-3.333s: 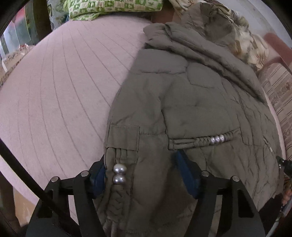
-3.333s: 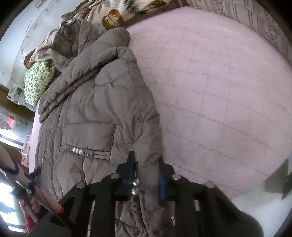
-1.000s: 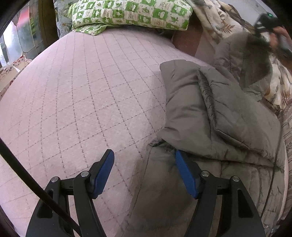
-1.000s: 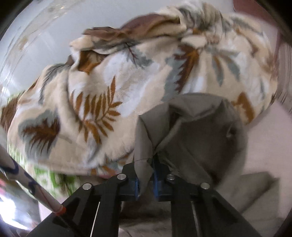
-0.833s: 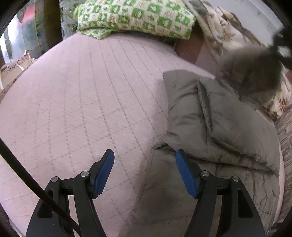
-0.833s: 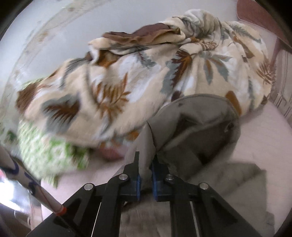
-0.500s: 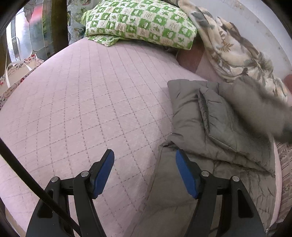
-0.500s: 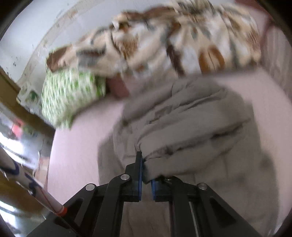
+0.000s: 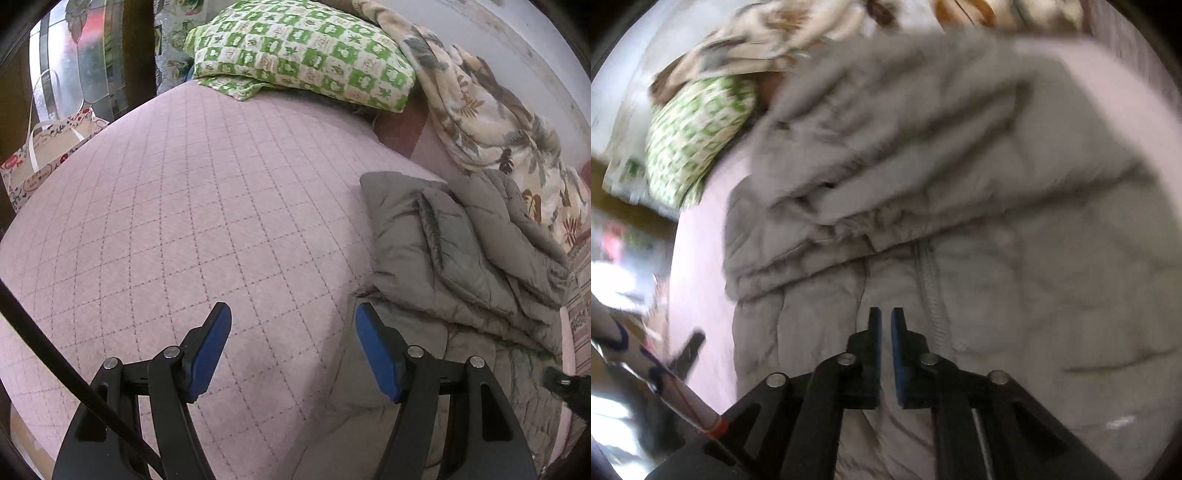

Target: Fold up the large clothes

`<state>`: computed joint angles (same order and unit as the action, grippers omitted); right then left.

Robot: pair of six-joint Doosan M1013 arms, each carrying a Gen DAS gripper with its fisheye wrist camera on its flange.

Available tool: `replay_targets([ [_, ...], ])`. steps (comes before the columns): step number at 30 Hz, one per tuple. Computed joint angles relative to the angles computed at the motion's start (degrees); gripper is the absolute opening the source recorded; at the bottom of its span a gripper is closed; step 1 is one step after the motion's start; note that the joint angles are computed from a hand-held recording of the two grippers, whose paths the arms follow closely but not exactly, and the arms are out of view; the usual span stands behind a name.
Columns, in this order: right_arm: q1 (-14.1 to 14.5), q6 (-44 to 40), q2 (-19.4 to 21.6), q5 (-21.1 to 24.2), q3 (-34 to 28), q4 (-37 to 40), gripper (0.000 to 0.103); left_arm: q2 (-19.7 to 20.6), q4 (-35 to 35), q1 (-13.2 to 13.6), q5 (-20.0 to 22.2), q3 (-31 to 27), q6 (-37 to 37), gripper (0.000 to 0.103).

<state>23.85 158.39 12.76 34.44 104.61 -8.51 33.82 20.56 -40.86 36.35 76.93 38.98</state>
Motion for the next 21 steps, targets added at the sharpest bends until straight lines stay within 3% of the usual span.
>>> replay_targets([
  [1,0.8,0.8,-1.0,1.5,-0.3,-3.5,0.022,0.1,-0.6,0.1,0.0,-0.2,0.1,0.069],
  [2,1.4,1.6,-1.8,2.7,-0.7,-6.5,0.036,0.2,-1.2,0.2,-0.1,-0.3,0.5,0.069],
  [4,2.5,5.6,-2.5,5.9,-2.2,-14.8,0.048,0.5,-1.7,0.0,0.3,-0.8,1.1,0.069],
  [6,3.3,10.1,-1.8,10.3,-4.9,-25.2,0.050,0.7,-1.1,-0.3,0.7,-1.2,1.4,0.069],
  [12,0.3,10.5,5.2,19.3,-13.0,-33.5,0.050,1.0,3.9,-1.7,1.6,-1.6,0.8,0.069],
  [15,-0.8,6.4,8.8,22.1,-14.9,-30.7,0.050,0.9,4.3,-1.8,1.0,-1.5,1.3,0.069],
  [18,-2.4,1.1,9.9,17.9,-13.0,-19.1,0.050,0.4,3.6,-1.7,-1.3,-0.8,2.3,0.069],
  [21,-0.7,-1.2,11.2,19.1,-12.1,-20.7,0.049,0.0,3.4,-1.8,-3.7,-0.3,2.5,0.069],
])
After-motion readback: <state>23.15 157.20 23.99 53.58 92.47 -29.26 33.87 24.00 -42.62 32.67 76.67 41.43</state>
